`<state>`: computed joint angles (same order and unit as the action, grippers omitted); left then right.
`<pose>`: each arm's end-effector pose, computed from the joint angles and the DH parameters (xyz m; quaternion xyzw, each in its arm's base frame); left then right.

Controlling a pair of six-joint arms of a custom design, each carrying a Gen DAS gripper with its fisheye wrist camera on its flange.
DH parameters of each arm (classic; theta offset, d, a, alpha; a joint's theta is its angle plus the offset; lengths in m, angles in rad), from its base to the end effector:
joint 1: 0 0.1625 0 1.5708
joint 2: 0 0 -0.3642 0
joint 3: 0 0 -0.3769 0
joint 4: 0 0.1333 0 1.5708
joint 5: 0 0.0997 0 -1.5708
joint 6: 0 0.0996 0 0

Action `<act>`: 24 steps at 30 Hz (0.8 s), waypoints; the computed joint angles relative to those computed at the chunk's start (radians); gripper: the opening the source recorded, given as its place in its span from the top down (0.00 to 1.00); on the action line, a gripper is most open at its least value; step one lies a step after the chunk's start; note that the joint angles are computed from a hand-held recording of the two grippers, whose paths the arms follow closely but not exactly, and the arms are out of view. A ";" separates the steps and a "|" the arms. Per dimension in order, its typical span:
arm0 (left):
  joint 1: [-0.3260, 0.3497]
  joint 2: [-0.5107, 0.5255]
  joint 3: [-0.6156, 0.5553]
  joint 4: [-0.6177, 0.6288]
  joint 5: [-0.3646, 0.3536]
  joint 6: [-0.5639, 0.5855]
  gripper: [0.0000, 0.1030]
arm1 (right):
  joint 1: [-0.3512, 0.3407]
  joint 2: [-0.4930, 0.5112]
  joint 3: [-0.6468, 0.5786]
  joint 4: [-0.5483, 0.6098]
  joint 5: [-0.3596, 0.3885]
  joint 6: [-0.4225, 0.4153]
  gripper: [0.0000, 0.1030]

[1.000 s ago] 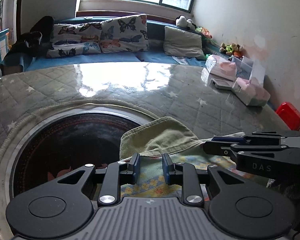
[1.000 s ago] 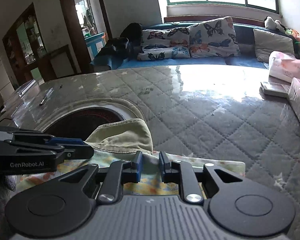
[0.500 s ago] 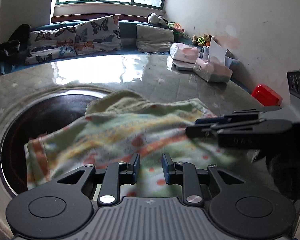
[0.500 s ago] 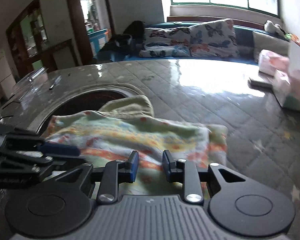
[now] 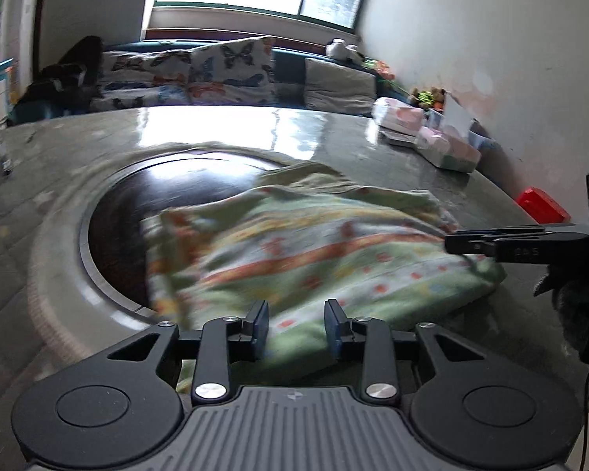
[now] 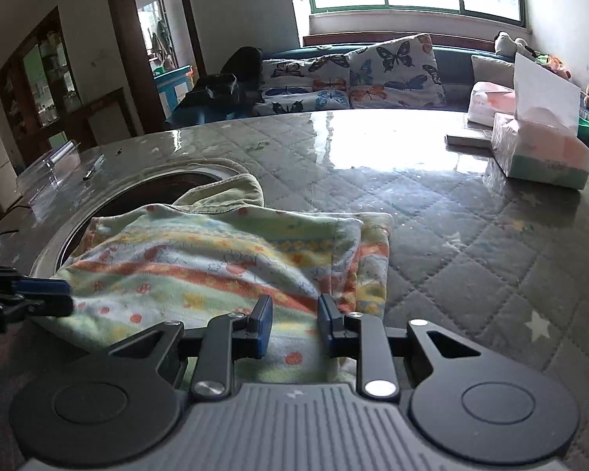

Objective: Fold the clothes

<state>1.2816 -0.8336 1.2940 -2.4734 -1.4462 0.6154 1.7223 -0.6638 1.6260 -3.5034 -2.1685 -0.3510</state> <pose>-0.0642 -0.7267 0.2180 0.4133 0.8818 -0.2061 0.0955 0.1709 -0.6078 0.1134 0.0772 -0.8530 0.4176 0.3035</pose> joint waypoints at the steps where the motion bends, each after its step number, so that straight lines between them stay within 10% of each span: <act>1: 0.004 -0.004 -0.004 0.004 -0.001 -0.010 0.66 | 0.007 0.004 -0.007 0.001 -0.011 -0.009 0.76; 24: -0.009 0.016 -0.042 -0.028 0.060 -0.017 0.64 | 0.062 0.060 -0.101 0.169 0.061 -0.171 0.68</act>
<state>1.2722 -0.8178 1.2519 -2.5009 -1.3859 0.5981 1.7845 -0.6041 1.5253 -3.3345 -2.1079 -0.5215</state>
